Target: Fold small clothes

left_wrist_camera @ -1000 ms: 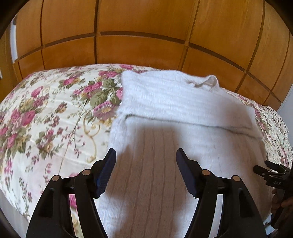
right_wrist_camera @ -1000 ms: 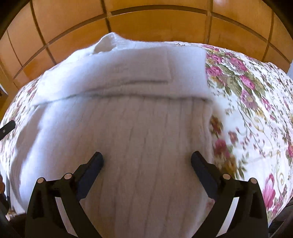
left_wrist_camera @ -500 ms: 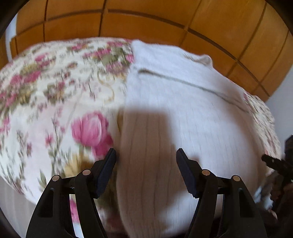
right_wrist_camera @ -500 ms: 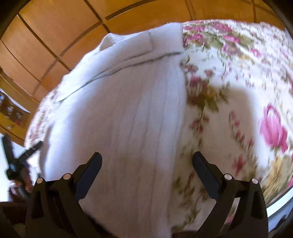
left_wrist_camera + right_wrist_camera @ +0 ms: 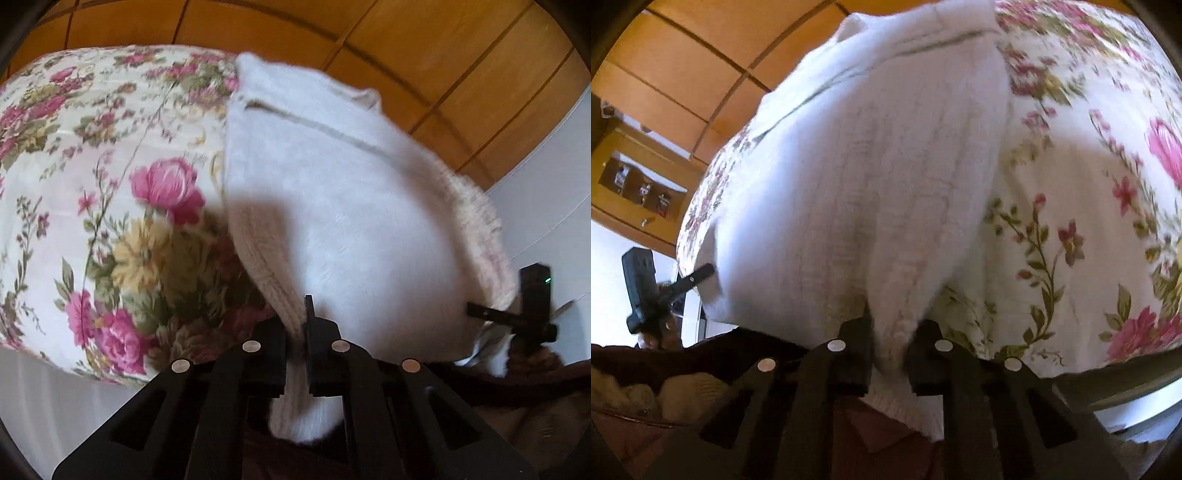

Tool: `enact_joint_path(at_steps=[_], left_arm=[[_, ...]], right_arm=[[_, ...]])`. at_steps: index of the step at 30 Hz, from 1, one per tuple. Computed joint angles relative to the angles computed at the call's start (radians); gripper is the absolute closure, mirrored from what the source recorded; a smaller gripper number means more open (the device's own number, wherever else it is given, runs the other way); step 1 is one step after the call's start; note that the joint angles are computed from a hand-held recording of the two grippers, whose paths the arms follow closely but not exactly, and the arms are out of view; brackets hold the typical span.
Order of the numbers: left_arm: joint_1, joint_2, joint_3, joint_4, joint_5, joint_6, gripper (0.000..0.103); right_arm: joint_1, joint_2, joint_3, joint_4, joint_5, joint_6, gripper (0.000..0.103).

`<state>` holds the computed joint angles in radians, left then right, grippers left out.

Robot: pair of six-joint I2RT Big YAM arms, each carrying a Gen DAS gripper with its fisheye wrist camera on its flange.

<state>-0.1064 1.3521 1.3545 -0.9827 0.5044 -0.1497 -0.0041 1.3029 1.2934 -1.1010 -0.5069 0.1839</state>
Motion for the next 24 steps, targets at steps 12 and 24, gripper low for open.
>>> enact_joint_path(at_steps=[12,24], left_arm=[[0.03,0.238,0.292,0.108,0.141,-0.265,0.097],[0.048,0.488,0.633,0.016,-0.054,-0.334,0.031]], right_arm=[[-0.07,0.108,0.164,0.229,-0.053,0.255,0.091],[-0.151,0.271,0.341,0.264,0.008,0.397,0.014]])
